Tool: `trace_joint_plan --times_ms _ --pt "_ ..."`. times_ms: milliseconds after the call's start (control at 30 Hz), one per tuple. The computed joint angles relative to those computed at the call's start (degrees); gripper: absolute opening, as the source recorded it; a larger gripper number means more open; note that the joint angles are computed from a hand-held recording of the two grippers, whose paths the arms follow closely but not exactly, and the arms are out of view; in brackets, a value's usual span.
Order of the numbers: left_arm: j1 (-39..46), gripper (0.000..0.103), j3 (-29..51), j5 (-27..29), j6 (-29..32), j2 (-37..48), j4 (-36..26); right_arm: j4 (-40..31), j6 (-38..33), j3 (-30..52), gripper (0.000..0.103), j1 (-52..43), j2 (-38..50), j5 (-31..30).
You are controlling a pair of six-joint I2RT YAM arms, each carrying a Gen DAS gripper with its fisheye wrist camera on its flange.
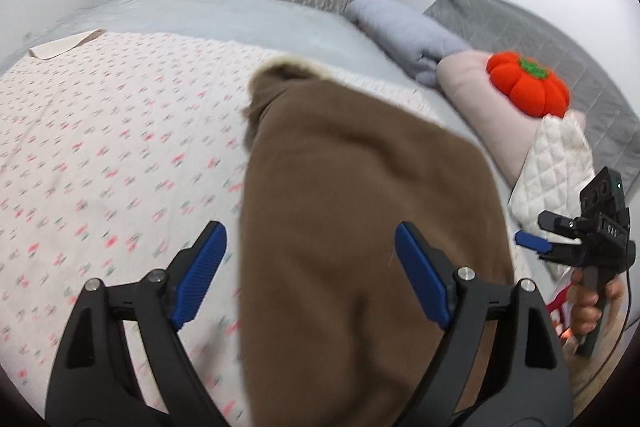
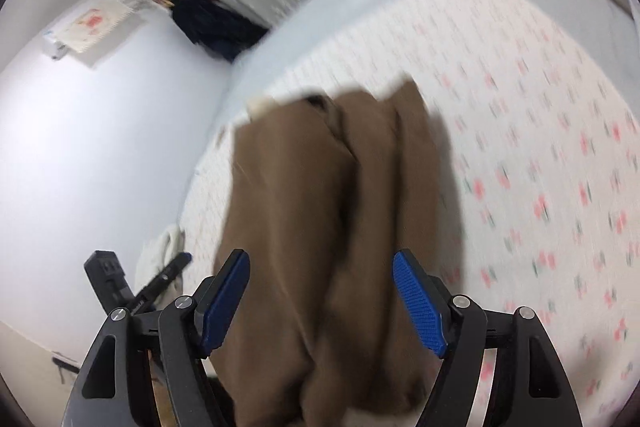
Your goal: Fold large clothes
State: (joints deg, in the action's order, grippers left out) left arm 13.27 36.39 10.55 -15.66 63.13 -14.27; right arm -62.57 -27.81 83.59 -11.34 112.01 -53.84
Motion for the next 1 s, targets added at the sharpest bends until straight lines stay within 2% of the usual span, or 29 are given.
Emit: trace_joint_plan --times_ms 67,133,167,200,233,267,300,367,433,500,567,600,667,733,833,933,1000 --pt "-0.2 0.086 0.0 1.6 -0.6 2.9 4.3 3.9 3.7 -1.0 0.077 2.4 -0.7 -0.7" --pt "-0.9 0.086 -0.6 1.2 -0.9 4.7 7.7 11.0 9.6 -2.8 0.074 6.6 -0.4 1.0" --pt "-2.7 0.086 -0.5 -0.6 -1.5 6.1 9.3 14.1 12.7 -2.2 0.060 8.8 1.3 3.0" --pt "-3.8 0.086 -0.8 -1.6 -1.7 6.5 10.0 14.5 13.7 -2.8 0.042 10.0 1.0 4.2" --pt "-3.8 0.086 -0.5 -1.7 -1.4 7.3 10.3 14.3 15.6 -0.5 0.019 11.7 3.0 5.4" --pt "-5.2 0.086 0.4 -2.7 -2.1 7.2 9.0 13.4 18.1 0.1 0.013 12.7 2.4 5.7" --pt "-5.4 0.086 1.2 -2.6 -2.1 7.3 8.1 12.7 19.4 0.5 0.012 12.5 1.9 4.2" --pt "-4.9 0.086 2.5 -2.3 -0.1 7.0 7.1 12.8 20.5 1.6 0.010 10.6 0.1 -2.0" --pt "-4.7 0.086 4.1 -3.4 2.6 7.4 5.9 13.3 22.9 5.0 0.010 10.4 2.1 -1.5" --pt "-2.8 0.086 6.5 -2.5 5.5 9.5 4.4 11.1 20.9 7.7 0.013 12.4 5.3 9.2" --pt "0.5 0.087 9.1 -0.8 7.3 12.5 4.0 8.0 16.9 8.7 0.032 14.4 8.2 16.6" --pt "2.9 0.086 10.3 1.3 7.5 14.6 5.0 8.0 15.8 7.9 0.034 14.1 7.6 16.7" --pt "7.2 0.082 12.2 6.2 6.7 19.0 7.9 7.3 15.1 7.2 0.049 13.8 4.9 16.9" --pt "11.4 0.061 15.2 10.1 3.3 25.7 11.6 8.0 15.7 8.4 0.056 15.5 3.1 20.1" --pt "14.7 0.033 20.6 11.6 -2.4 35.0 13.6 4.6 15.2 15.0 0.065 19.8 2.5 21.2" --pt "17.4 0.021 28.0 18.3 -6.4 45.2 12.9 1.9 17.1 24.6 0.073 26.2 6.3 20.7" --pt "17.7 0.019 30.6 21.3 -7.3 48.9 13.6 -0.9 18.7 36.2 0.073 30.5 12.9 21.3"
